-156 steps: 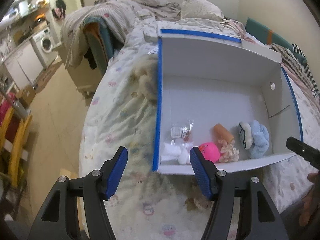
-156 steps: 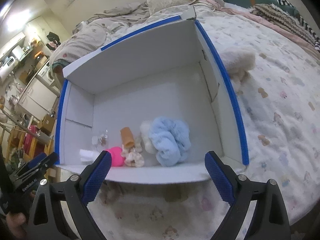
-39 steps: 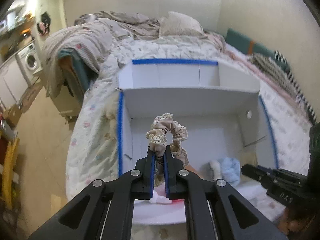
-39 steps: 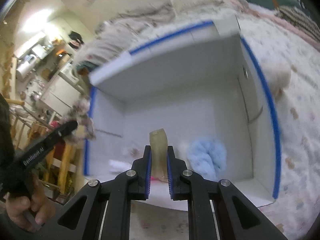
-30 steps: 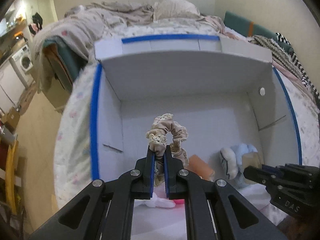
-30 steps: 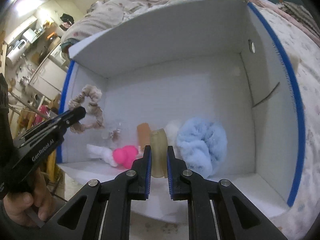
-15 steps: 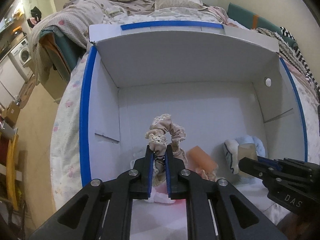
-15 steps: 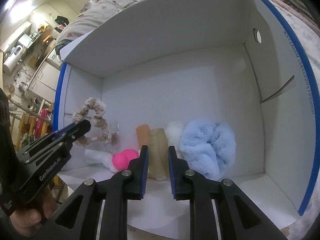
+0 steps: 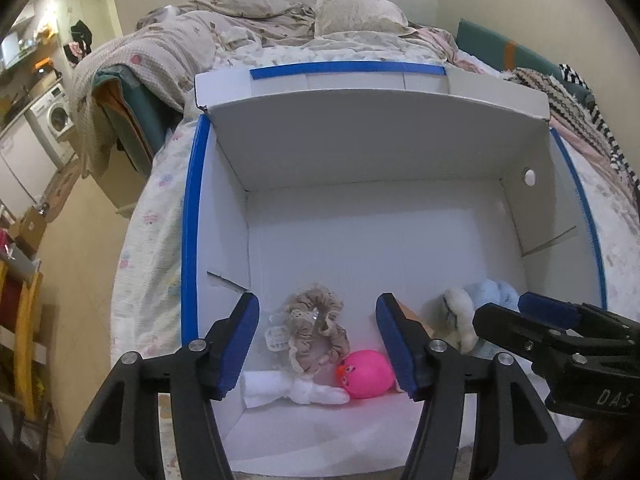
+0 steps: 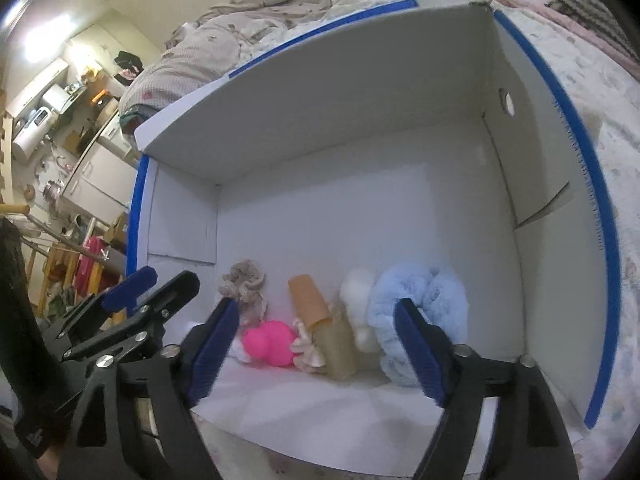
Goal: Organize soft objects
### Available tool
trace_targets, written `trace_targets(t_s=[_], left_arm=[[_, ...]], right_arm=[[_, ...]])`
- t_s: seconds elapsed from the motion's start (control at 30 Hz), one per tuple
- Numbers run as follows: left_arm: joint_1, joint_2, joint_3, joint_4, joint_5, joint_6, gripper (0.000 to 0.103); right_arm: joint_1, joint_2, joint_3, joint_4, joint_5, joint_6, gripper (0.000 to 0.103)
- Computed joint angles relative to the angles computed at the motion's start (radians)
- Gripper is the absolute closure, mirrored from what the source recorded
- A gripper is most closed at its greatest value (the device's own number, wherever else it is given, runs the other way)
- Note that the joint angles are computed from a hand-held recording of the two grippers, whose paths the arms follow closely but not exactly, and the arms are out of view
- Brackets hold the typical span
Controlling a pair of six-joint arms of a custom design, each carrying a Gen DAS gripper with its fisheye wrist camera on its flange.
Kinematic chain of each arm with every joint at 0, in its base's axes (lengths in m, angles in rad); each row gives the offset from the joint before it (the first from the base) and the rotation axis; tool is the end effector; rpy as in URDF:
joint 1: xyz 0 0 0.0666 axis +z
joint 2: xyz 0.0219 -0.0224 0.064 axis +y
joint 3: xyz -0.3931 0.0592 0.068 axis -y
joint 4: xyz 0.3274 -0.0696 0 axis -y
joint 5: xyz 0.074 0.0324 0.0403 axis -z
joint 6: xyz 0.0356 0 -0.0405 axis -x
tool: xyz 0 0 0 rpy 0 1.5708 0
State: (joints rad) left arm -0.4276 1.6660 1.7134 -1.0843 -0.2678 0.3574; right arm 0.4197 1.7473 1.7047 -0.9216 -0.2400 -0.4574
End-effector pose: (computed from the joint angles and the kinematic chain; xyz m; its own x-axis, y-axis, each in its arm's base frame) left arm 0.4669 -0.2028 0.4376 -0.8309 0.0079 -0.5564 -0.0142 0.9993 0.0354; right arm 0.4960 0.2301 0.4024 -0.9026 0.0670 -0.4252 -0.1348 0.8942 0.4270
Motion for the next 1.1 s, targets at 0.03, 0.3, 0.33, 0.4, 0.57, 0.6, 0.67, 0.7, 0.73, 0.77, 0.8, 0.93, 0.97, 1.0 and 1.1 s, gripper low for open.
trace_targets(t_s=[0.03,0.3,0.33,0.4,0.57,0.6,0.67,0.7,0.73,0.77,0.8,0.93,0.97,1.0,1.1], left_arm=[[0.002,-0.005,-0.002,0.002,0.014,0.004,0.046],[0.014,-0.070,-0.042,0.019,0.029,0.036,0.040],[0.016,-0.081,-0.052,0.029,0.041,0.038,0.040],[0.018,-0.101,-0.068,0.038,0.045,0.040,0.039],[0.016,-0.133,-0.081,0.005,0.028,0.032,0.038],[0.019,-0.147,-0.097,0.008,0.036,0.042,0.038],[0.022,-0.169,-0.122,0.003,0.038,0.070,0.038],[0.025,-0.181,-0.135,-0.004,0.036,0.088,0.038],[0.027,-0.190,-0.148,-0.003,0.035,0.096,0.038],[0.027,-0.197,-0.156,-0.004,0.030,0.104,0.038],[0.027,-0.206,-0.168,-0.004,0.022,0.110,0.038],[0.023,-0.234,-0.198,-0.010,0.002,0.111,0.037],[0.026,-0.246,-0.211,-0.007,0.013,0.118,0.037],[0.028,-0.257,-0.223,-0.005,0.021,0.124,0.037],[0.028,-0.283,-0.253,-0.002,0.025,0.141,0.037]], right_arm=[[0.001,-0.006,-0.007,0.010,0.012,-0.009,0.004],[0.018,-0.087,-0.093,0.142,0.121,-0.025,0.000],[0.021,-0.095,-0.099,0.146,0.132,-0.022,0.000],[0.022,-0.103,-0.105,0.139,0.145,-0.019,0.000],[0.022,-0.137,-0.135,0.119,0.167,-0.029,0.000],[0.023,-0.143,-0.138,0.117,0.172,-0.030,0.000],[0.024,-0.157,-0.151,0.114,0.179,-0.031,0.000],[0.025,-0.164,-0.157,0.112,0.180,-0.031,0.000],[0.026,-0.169,-0.162,0.110,0.181,-0.030,0.000],[0.028,-0.173,-0.165,0.108,0.183,-0.028,0.000],[0.030,-0.178,-0.169,0.109,0.183,-0.026,0.000],[0.036,-0.205,-0.198,0.124,0.181,-0.028,0.000],[0.038,-0.212,-0.206,0.126,0.182,-0.028,0.000],[0.043,-0.219,-0.213,0.125,0.185,-0.028,0.000],[0.051,-0.235,-0.231,0.126,0.193,-0.022,0.000]])
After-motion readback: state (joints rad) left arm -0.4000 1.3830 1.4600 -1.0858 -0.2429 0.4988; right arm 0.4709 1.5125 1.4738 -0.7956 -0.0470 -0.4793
